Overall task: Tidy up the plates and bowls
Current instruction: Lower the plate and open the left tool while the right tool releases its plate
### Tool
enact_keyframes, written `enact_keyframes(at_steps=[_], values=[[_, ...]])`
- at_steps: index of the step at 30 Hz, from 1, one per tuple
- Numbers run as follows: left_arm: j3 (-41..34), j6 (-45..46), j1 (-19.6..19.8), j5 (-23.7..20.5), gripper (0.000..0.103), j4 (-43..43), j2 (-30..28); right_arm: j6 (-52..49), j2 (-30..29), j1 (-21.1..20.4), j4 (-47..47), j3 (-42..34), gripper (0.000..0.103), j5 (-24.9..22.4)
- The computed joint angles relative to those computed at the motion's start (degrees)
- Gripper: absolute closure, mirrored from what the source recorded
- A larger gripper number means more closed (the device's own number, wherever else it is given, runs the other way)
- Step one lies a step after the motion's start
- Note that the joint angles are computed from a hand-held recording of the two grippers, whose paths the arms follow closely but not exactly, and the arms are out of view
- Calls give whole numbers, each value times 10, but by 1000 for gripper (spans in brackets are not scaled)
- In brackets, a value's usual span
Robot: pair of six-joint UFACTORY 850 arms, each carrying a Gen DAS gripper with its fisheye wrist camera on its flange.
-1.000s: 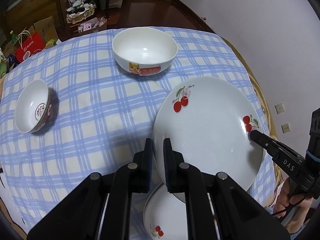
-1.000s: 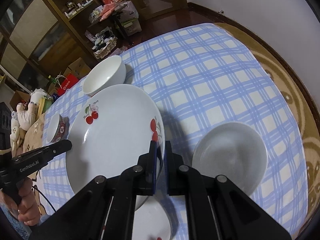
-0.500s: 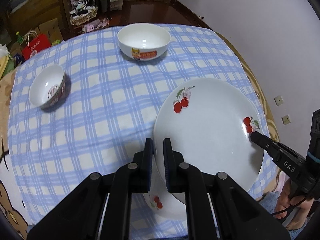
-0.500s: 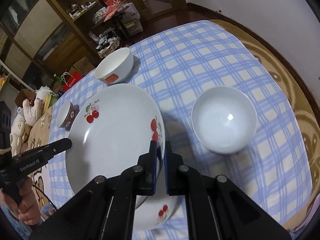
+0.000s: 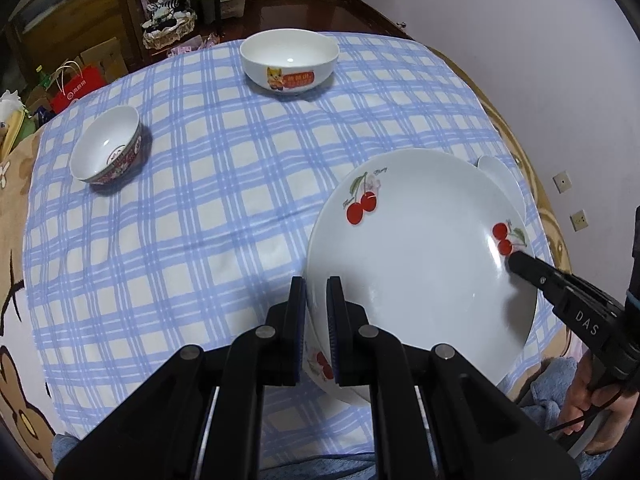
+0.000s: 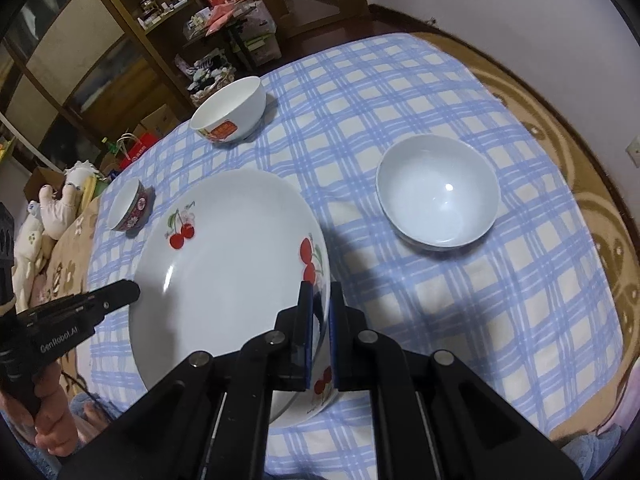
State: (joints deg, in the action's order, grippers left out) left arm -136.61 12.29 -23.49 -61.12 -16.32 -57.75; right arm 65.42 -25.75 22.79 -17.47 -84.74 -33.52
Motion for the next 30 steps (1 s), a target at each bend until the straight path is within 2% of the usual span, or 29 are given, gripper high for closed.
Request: enact_keyframes(at_steps=[1,2,3,4,5,6,8,10,12,15,21,24,28,29,30], values=[[-19,16,4,-24,102,-38,-11,-8,3,-1,9,5,96,19],[-28,19,2,-36,102,-52,-15,-24,-3,0,32,-6,95,17],[-21,19,-1,-24,102,-41,-10,-28,-21,4,30,-23,97,-9],[-36,3,-9,-19,102,-7,-19,-20,-41,10,5,-49,97,-59],[-70,-25,-16,-38,102,24,-42,-16,-60,13,-3,-67,96,-96],[-84,-34,-19,-50,102,31,-52,-26,-68,11,11,-75,98,-109],[-52,-33,-25,-28,102,60,-40,-51,-67,5,46,-66,98,-95],[-49,-42,-26,-33,102,78,-45,-54,-68,4,35,-66,99,-99],[-64,-56,-21,-50,102,77,-59,-30,-56,2,17,-54,99,-76],[-49,-60,-20,-40,102,95,-53,-28,-45,-4,28,-42,99,-49],[-54,-62,-15,-33,99,97,-48,-50,-54,-4,54,-51,98,-56],[-44,-62,-15,-22,99,108,-38,-43,-52,-3,49,-49,94,-54],[-39,-60,-9,-18,96,108,-29,-41,-53,-4,48,-49,93,-55],[-42,-61,-6,-20,95,110,-29,-38,-51,-3,45,-48,91,-53],[-42,-63,-4,-19,95,112,-28,-36,-50,-2,43,-47,84,-51]])
